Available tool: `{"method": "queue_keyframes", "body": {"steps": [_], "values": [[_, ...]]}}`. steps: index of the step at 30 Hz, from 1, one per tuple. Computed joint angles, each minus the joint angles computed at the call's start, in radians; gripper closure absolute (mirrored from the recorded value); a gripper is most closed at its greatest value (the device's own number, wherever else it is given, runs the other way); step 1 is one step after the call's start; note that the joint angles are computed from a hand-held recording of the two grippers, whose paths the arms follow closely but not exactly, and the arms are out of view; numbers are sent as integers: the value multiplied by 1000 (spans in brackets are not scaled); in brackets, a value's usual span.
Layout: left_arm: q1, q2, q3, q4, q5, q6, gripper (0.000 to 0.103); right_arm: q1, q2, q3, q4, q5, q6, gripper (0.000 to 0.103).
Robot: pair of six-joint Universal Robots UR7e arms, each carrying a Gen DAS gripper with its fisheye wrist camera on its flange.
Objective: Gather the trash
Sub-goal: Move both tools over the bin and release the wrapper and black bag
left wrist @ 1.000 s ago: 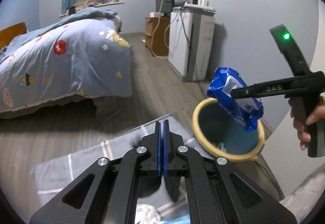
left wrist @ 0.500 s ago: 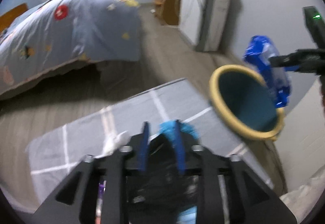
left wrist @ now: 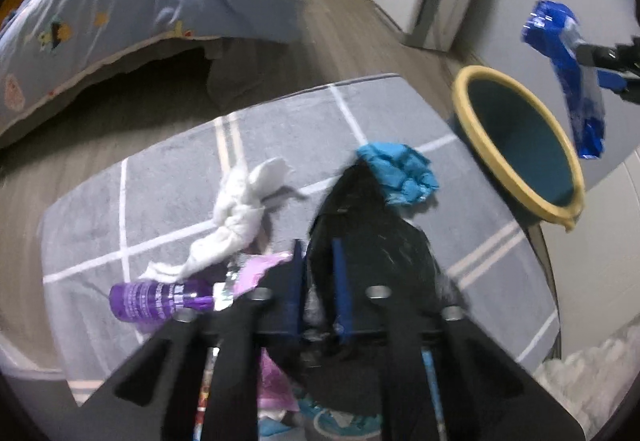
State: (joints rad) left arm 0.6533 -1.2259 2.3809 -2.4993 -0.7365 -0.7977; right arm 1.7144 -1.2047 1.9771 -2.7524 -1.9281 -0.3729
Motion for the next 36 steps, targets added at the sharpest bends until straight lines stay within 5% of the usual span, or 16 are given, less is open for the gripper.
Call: {"method": "queue_keyframes", "body": {"steps": [14,27,31,33,36], "values": [[-179,66,-96,-133,227,199,95,-32,-31,-5,-51,-2,22,42],[-60,418,-401,-338,27,504,94,-131,-20,-48,-24,-44,122,40],[-48,463,-426,-404,18,548,78,-143,-24,-50,-23,-27,125,36],[-45,470,-425,-430,22,555,49,-142,-26,-48,-21,-19,117,30],[-43,469,-410,-471,32,557,38,-137,-21,-50,-20,-19,106,26]]}}
